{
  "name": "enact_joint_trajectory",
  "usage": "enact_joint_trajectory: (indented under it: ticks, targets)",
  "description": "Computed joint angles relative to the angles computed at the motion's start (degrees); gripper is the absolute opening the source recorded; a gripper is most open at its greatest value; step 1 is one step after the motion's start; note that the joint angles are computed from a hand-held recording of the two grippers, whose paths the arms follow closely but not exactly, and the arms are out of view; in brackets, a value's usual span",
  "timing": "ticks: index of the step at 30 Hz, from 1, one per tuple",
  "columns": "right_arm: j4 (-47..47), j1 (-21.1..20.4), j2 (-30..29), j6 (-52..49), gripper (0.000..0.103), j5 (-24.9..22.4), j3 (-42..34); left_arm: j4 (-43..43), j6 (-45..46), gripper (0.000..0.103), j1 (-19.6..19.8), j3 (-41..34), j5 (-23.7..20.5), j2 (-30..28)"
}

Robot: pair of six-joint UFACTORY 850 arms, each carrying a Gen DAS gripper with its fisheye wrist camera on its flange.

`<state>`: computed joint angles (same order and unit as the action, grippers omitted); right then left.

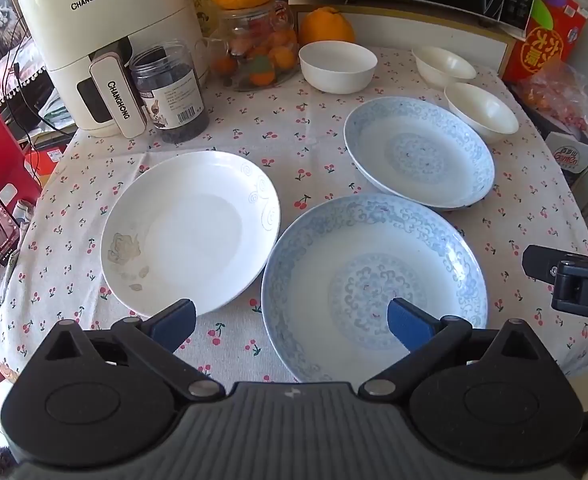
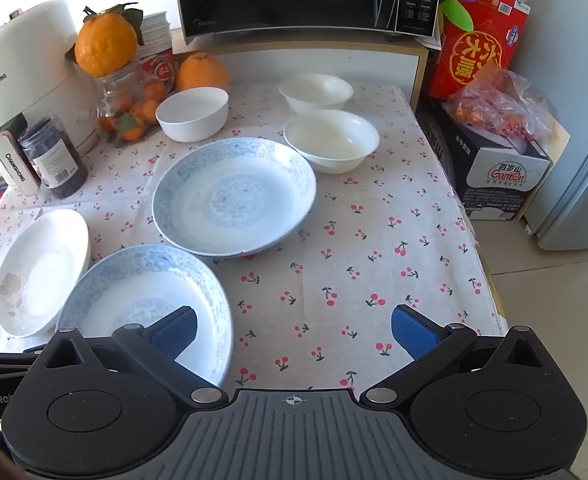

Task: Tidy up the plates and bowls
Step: 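Move both grippers toward the larger blue-and-white patterned plate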

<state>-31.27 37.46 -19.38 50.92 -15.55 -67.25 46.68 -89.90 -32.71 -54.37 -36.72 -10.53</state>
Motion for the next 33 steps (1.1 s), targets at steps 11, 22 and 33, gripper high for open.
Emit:
enact_joint_trajectory:
  ticks: [11, 22, 33]
  targets:
    - [0.0, 0.05, -0.04, 0.01, 0.103, 0.03, -0.01, 0.36, -0.7, 0.102, -0.19, -0.2, -0.08, -0.24]
    - [0.11, 0.08, -0.07, -0.05, 0.103, 0.05, 0.02, 0.78, -1.04, 0.103, -0.14, -0.07, -0.04, -0.05]
    - [-0.09, 0.1, -0.18, -0.1, 0.103, -0.01, -0.06, 0.81, -1.08, 0.103, -0.23, -0.05, -0.18, -0.06]
